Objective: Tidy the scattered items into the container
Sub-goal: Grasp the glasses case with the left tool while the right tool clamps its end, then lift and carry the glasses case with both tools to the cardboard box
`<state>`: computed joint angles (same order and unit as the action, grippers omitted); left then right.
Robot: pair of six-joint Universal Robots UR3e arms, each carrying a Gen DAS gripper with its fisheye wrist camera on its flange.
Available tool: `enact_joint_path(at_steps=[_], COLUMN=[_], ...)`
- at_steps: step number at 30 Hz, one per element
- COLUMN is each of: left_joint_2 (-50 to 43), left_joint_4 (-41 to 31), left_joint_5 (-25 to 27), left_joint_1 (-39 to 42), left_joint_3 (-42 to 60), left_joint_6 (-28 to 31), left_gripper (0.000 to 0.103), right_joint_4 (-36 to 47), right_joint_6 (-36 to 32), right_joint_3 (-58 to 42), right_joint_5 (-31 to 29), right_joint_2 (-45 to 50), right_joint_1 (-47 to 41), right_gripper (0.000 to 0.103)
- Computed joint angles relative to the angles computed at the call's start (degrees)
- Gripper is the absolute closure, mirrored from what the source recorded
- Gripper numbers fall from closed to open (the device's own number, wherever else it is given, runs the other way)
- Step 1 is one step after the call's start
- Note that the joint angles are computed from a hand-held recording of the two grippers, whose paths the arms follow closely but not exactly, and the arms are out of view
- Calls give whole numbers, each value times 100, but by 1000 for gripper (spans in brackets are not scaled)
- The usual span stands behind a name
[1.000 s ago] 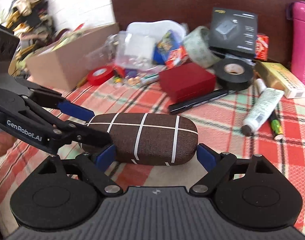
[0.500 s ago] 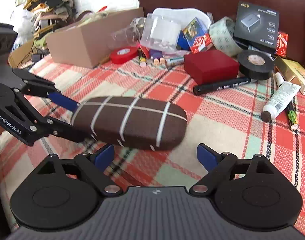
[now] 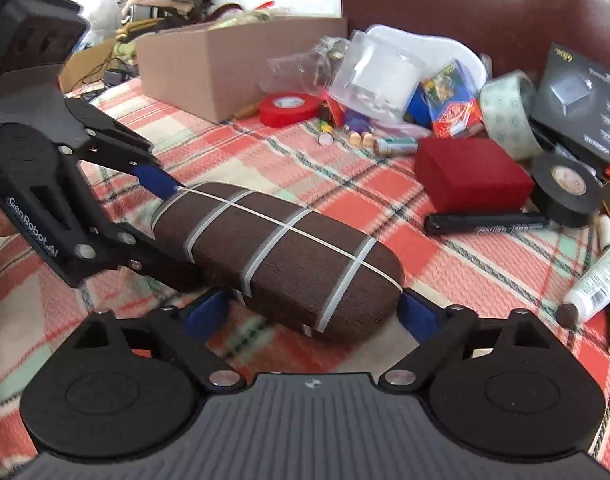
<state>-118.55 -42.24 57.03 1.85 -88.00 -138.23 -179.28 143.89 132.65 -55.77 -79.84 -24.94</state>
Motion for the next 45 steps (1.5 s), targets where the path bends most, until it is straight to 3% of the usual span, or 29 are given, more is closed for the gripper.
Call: enact_joint_path(at_steps=[3, 13, 25, 35, 45], left_joint_2=[26, 584, 1944, 2382, 1470], left_joint_4=[55, 376, 855, 1018, 1376], left_joint_5=[12, -148, -863, -1364, -1463], left_joint_1=[13, 288, 1301, 2133, 2521], left_joint_3=[-64, -972, -2307, -2139, -622], left_joint_6=[110, 173, 545, 736, 142], left_gripper=[25, 26, 26, 26, 26], right_joint_4=[-384, -558, -588, -260, 750], right_joint_6=[249, 883, 1219, 1407, 1098], right_joint_3=[163, 592, 171, -1587, -4761], right_joint_5=[-209, -632, -1240, -2063, -2536], right_joint_2=[-37, -546, -945, -336, 1309], right_joint_1=[148, 471, 1477, 2680, 3493], right_gripper=[12, 14, 15, 15, 17])
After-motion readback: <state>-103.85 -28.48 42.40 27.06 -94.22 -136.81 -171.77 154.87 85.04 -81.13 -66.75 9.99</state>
